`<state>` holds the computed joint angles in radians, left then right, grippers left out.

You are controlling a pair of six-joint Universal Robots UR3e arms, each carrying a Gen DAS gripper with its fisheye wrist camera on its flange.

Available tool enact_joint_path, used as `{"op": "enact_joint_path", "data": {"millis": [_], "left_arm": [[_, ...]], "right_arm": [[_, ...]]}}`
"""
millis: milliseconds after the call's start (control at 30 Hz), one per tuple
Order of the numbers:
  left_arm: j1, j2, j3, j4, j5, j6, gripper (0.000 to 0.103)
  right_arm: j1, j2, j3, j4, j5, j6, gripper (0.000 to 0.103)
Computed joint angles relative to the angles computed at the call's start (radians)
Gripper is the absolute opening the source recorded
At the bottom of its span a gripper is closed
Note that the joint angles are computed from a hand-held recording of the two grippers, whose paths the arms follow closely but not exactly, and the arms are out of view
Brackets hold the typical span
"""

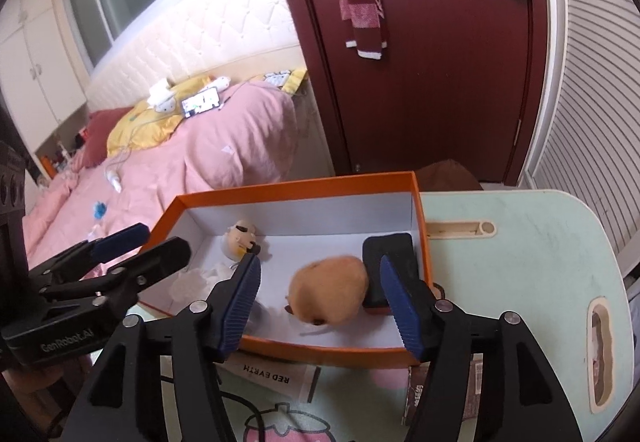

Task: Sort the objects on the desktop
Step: 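Open both grippers to release the knob and plush into the box, then pull both grippers back from the box above the table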

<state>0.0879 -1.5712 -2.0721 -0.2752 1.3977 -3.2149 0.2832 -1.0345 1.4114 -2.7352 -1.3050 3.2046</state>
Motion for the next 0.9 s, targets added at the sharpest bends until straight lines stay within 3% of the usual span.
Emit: {"op": "enact_joint_path", "data": {"millis": [200, 433, 567, 833, 900], "left_arm": [[0.039, 0.120, -0.083, -0.028, -0.015, 0.006, 0.077], [0.056, 0.299, -0.174, -0.115, -0.009, 0.037, 0.077], [0.023, 0.381, -0.254, -0.143, -0.007, 0.030, 0.077], [-0.088, 0.287, -0.341, -0.119, 0.090, -0.025, 0.077], [-0.158, 0.212, -0.335, -0.063, 0.194, -0.050, 0.083]], "right_arm": [[-0.016, -0.089, 0.114, -0.031, 0.025, -0.022, 0.063], [0.001, -0.271, 0.331, -0.078, -0.044, -0.103, 0.074], [0.016, -0.335, 0.437, -0.083, -0.089, -0.121, 0.075], [0.035, -0.331, 0.523, -0.019, -0.172, -0.063, 0.075], [0.063, -0.313, 0.553, -0.085, -0.232, -0.064, 0.078]]}}
